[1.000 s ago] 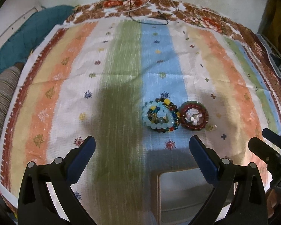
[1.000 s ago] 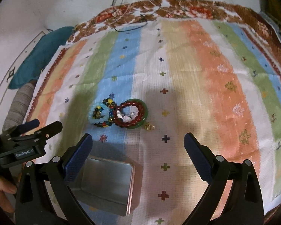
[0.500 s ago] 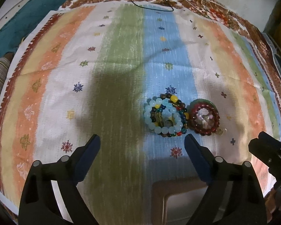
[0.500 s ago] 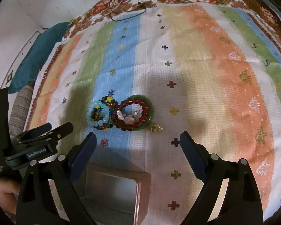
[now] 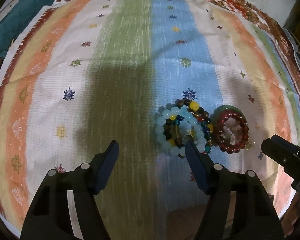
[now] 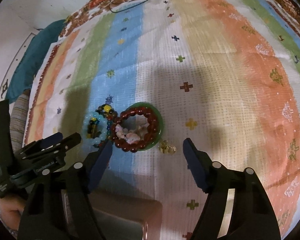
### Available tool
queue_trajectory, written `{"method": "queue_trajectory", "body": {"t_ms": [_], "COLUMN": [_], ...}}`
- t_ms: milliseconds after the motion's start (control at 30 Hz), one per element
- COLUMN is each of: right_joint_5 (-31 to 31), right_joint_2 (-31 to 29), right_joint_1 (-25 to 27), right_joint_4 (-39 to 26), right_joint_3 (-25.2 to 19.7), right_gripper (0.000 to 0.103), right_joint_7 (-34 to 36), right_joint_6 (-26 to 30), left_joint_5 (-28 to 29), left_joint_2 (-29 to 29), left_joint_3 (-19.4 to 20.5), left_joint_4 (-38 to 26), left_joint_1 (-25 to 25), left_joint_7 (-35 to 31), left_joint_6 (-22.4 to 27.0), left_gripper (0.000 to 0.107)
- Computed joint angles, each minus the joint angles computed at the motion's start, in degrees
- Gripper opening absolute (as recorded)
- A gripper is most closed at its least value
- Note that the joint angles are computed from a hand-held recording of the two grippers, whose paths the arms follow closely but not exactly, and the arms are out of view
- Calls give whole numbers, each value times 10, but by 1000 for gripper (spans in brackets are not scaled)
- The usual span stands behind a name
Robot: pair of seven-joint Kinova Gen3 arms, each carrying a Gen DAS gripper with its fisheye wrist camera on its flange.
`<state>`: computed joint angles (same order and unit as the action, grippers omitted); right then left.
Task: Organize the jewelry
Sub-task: 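Move both tools forward past the tin toward the bracelet cluster, then grasp the red bead bracelet with the right tool while the left tool grasps the light blue bracelet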
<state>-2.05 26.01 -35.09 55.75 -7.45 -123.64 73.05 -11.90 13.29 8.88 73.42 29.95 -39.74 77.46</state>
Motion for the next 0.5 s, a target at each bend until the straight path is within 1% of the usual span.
{"method": "queue_trajectory", "body": {"t_ms": [100,200,267,300,333,367,500], "right_joint_5": [-1,-1,-1,-2,-3,-3,-5], "right_joint_2": [12,23,30,34,36,40,50], "right_joint_1": [1,-1,-2,-2,-2,-2,-2], "right_joint_4": [-13,-25,-33,-36,-37,-41,-46], "right_joint_3": [0,2,3,3,3,4,6], "right_gripper": [68,64,58,57,52,49,41], "right_joint_7": [4,6,8,10,11,11,10], "right_joint_6": [6,12,18,21,22,26,30], "left_joint_5": [4,11,14,15,16,15,18], "left_joint_2": [7,11,13,14,16,18,22], "left_joint_3": [0,-2,-3,-4,-4,-5,-7], "left_joint_4": [-1,1,1,1,1,-1,-1], "left_joint_1": [-3,-6,-9,-9,-9,-9,-11], "left_joint_7": [-9,-14,-16,-16,-16,-16,-19], "left_joint_6": [-2,-7,-9,-8,-7,-5,-6], "left_gripper": [62,59,57,53,47,46,42]}}
